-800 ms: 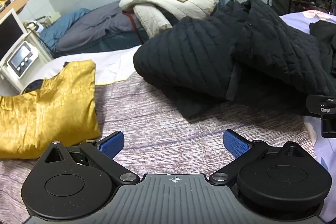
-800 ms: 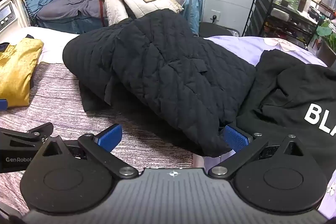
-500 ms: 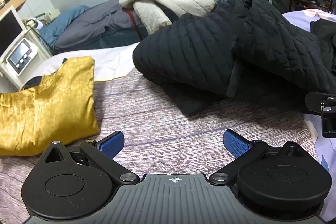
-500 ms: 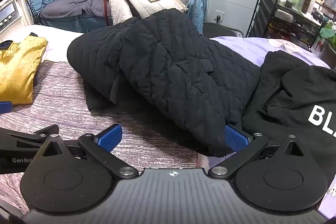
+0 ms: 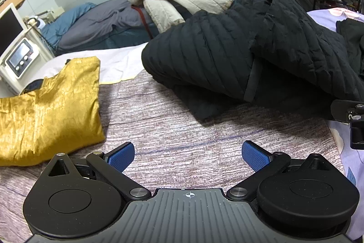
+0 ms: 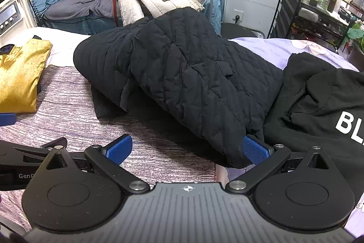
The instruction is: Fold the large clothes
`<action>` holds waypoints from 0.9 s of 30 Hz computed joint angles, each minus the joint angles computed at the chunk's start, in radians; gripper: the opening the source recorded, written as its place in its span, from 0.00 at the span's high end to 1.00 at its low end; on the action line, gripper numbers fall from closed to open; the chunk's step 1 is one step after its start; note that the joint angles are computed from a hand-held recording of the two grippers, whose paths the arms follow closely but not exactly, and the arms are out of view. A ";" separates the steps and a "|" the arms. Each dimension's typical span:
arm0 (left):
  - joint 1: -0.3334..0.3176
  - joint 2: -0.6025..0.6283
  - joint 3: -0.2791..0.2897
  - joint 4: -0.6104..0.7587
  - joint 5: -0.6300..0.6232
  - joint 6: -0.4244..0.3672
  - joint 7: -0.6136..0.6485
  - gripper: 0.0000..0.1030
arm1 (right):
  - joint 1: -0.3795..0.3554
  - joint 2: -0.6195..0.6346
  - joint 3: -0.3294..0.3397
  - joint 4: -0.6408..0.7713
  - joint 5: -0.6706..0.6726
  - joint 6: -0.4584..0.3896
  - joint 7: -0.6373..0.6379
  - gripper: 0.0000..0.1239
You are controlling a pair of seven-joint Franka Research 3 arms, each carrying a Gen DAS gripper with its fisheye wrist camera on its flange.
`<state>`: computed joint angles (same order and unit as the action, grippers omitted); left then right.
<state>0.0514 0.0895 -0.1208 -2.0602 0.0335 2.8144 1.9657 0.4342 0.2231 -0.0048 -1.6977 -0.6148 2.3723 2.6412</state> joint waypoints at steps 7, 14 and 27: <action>0.005 0.012 -0.001 0.009 -0.002 -0.003 0.002 0.00 | 0.001 0.003 0.000 0.002 0.007 -0.001 -0.009 0.17; 0.005 0.017 0.001 0.011 0.017 0.000 -0.013 0.00 | 0.000 0.002 -0.001 -0.001 0.010 -0.001 -0.014 0.17; 0.008 0.023 0.001 0.011 0.051 0.010 -0.040 0.00 | 0.001 0.006 0.001 0.004 0.014 -0.009 -0.028 0.17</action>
<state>0.0592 0.1124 -0.1197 -2.0495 0.0843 2.8241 1.9255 0.4350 0.2290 -0.0042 -1.6941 -0.6005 2.3633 2.6132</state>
